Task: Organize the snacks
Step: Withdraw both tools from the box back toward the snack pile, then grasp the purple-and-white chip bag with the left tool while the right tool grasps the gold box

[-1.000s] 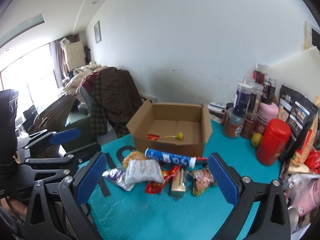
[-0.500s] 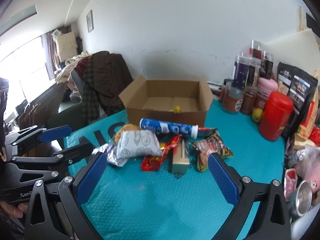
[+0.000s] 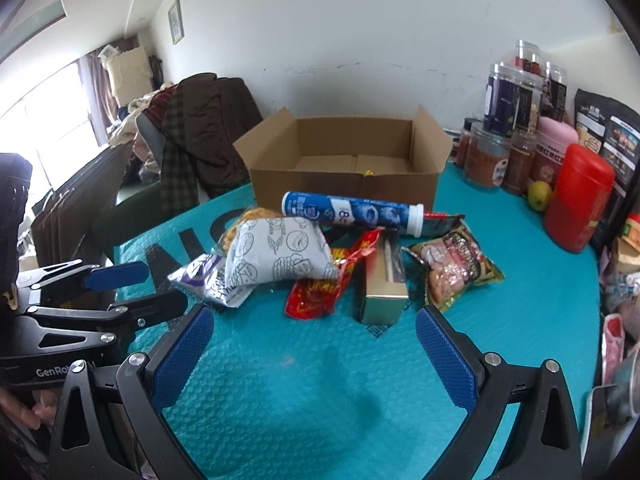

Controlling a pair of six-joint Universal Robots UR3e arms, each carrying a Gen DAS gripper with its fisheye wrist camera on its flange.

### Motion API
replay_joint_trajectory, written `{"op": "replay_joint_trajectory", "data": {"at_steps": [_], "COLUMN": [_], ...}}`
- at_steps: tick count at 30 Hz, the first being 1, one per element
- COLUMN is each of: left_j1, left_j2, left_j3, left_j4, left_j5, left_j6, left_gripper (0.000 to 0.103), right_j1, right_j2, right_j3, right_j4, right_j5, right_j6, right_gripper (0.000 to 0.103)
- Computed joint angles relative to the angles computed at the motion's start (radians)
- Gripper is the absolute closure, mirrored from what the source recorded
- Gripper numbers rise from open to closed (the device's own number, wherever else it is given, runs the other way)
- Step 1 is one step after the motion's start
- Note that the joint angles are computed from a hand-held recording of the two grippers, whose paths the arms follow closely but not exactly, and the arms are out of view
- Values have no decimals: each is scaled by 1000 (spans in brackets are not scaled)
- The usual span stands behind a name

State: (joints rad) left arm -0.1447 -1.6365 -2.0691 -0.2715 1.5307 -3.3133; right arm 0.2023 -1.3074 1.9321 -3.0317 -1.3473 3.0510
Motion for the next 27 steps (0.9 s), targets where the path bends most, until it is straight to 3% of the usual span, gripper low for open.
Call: {"op": "replay_joint_trajectory", "data": {"at_steps": [14, 23, 27], "left_j1": [133, 235, 234], "left_j2": [-102, -181, -206], "left_j3": [17, 76, 92], "left_j4": [-2, -33, -30], "left_j5": [-43, -172, -187], "left_j6": [57, 72, 80], "left_gripper": [41, 41, 41], "right_j1": [16, 16, 14], "right_j2": [163, 237, 245], "right_j3": [-128, -228, -239], "right_j4": [78, 137, 150], "right_j5": [24, 45, 40], "right_j6": [9, 1, -3], "right_gripper": [0, 0, 0]}}
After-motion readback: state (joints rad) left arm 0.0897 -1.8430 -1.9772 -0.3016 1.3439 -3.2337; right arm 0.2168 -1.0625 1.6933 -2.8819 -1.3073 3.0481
